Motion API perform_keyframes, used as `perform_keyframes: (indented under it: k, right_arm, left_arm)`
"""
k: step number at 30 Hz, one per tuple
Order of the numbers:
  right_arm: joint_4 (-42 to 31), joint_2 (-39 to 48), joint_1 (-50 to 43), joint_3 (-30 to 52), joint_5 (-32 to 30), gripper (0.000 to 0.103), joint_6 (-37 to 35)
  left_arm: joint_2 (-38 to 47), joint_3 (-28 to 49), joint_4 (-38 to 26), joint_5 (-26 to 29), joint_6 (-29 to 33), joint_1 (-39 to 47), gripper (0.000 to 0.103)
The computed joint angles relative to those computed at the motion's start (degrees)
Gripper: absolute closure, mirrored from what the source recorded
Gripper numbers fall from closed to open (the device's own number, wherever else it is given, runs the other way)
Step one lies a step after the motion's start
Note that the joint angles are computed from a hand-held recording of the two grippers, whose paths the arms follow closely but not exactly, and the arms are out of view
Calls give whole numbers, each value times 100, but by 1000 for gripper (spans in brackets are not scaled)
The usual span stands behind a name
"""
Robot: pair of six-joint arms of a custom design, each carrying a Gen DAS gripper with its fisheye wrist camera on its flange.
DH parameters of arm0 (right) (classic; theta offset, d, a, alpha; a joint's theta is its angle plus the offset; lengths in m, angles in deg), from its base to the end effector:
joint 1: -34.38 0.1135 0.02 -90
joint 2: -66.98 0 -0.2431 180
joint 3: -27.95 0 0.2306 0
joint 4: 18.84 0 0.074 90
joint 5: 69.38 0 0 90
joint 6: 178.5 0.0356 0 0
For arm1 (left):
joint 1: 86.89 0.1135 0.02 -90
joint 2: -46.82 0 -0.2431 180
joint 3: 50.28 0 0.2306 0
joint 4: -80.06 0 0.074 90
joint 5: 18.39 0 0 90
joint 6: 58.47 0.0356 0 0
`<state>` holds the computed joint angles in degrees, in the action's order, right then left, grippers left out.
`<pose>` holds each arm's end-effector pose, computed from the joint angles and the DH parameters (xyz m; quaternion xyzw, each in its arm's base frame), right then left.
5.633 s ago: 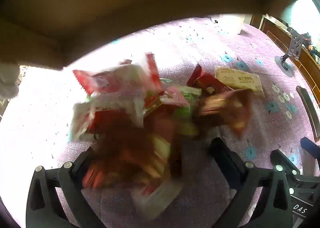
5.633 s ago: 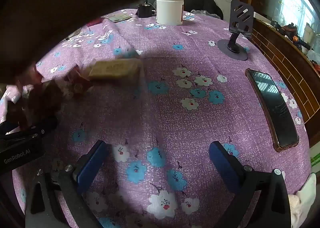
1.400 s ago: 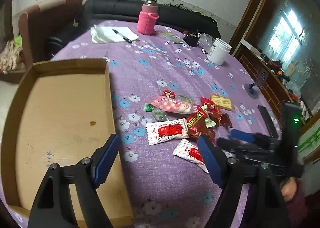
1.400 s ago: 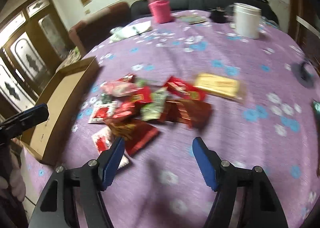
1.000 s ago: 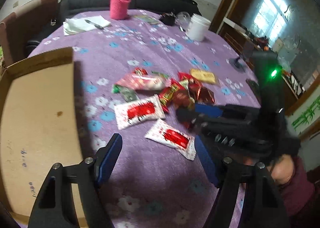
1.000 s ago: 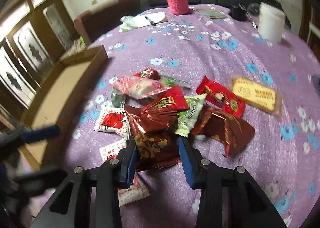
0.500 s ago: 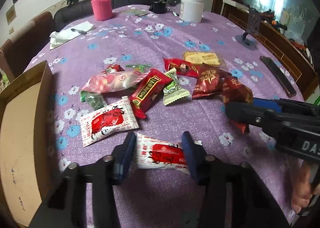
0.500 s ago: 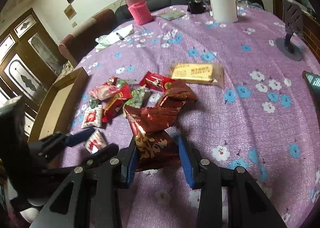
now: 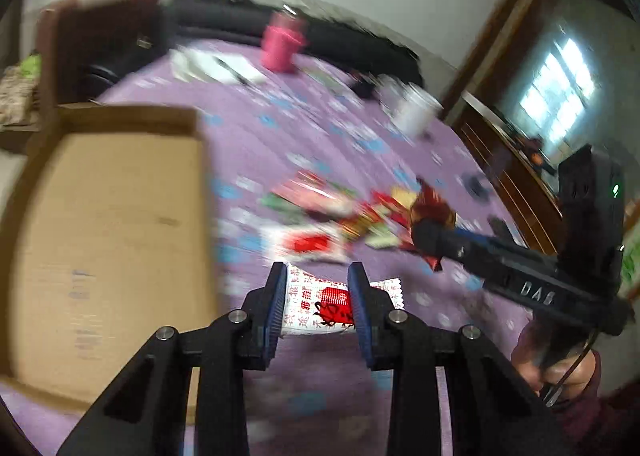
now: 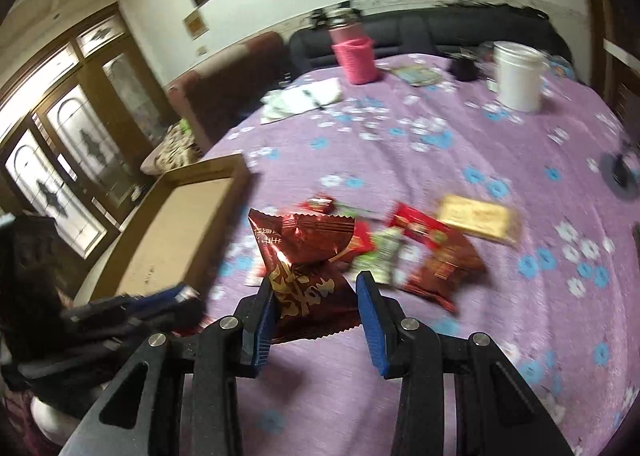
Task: Organize snacks
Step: 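Carry both snacks over the cardboard box and open both tools to drop them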
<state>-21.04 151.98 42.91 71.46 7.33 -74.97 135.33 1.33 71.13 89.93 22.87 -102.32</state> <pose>0.2461 0.0452 0.1279 -0.0056 0.9144 0.1792 0.3630 0.2604 -0.0835 0.1407 0.1138 0.9097 -0.2217 0.3322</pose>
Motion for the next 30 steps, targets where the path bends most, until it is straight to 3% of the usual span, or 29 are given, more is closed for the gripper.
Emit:
perform_keyframes:
  k: [5, 9, 13, 15, 19, 21, 25, 30]
  right_arm:
    - [-246, 1195, 1128, 1438, -63, 60, 120]
    - [-693, 2436, 2002, 3035, 7, 60, 25]
    - [-790, 3266, 2627, 3875, 393, 60, -100]
    - [-668, 3536, 2919, 4011, 765, 60, -228]
    - [-558, 3958, 3076, 4150, 904, 59, -326]
    - [-275, 3997, 3110, 4012, 892, 57, -382]
    - [350, 3674, 3236, 3495, 1270, 45, -534]
    - [1016, 3216, 3160, 2869, 1448, 43, -400]
  left_arm:
    - [-528, -83, -482, -252, 282, 1476, 72]
    - [34, 181, -512, -323, 356, 2595, 72]
    - [477, 448, -600, -189, 426, 3217, 70]
    - [377, 399, -685, -142, 528, 3374, 68]
    - [-263, 61, -757, 84, 746, 3671, 47]
    - [-624, -75, -800, 177, 748, 3834, 45]
    - [-1211, -225, -938, 271, 566, 4044, 45]
    - [-2157, -424, -1284, 183, 486, 4092, 44]
